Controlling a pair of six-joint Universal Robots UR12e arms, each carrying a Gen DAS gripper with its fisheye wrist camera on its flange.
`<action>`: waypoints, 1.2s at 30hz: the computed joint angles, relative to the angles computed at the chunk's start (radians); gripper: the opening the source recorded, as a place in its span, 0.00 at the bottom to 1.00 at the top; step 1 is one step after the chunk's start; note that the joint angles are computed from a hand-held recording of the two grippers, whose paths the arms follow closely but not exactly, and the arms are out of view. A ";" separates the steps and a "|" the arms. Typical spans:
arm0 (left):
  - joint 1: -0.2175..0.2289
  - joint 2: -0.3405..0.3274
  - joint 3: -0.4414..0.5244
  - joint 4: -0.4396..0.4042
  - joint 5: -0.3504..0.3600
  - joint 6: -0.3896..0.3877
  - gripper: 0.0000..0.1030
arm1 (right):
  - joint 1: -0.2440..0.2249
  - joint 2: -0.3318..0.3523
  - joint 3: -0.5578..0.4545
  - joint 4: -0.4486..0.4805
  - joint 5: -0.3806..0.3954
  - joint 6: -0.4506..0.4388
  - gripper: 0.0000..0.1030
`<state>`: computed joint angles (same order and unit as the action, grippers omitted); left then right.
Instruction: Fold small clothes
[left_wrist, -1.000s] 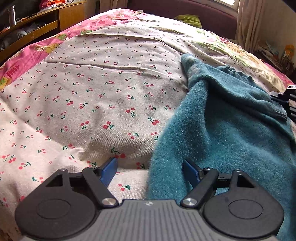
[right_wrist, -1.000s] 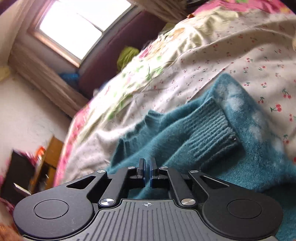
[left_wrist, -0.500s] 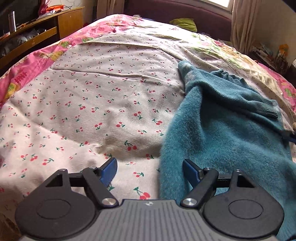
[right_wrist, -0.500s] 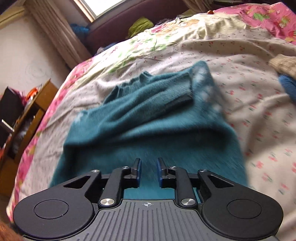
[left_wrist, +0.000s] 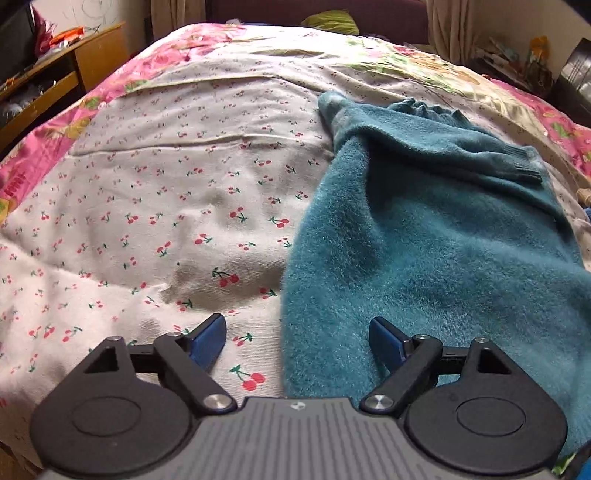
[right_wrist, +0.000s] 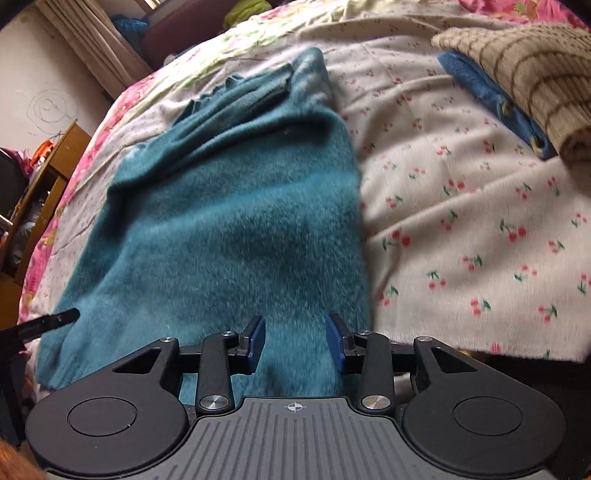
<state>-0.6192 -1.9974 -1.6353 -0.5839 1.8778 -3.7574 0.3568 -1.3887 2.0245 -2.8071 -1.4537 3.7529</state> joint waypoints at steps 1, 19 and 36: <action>0.000 0.002 0.002 -0.003 -0.007 0.002 0.91 | 0.002 -0.005 0.005 -0.004 0.001 0.001 0.35; -0.012 -0.010 0.028 -0.032 -0.037 0.055 0.88 | 0.012 -0.050 0.052 0.008 -0.081 0.092 0.46; 0.052 0.022 -0.029 0.137 -0.273 -0.105 0.29 | -0.059 0.036 0.064 -0.359 0.277 0.260 0.13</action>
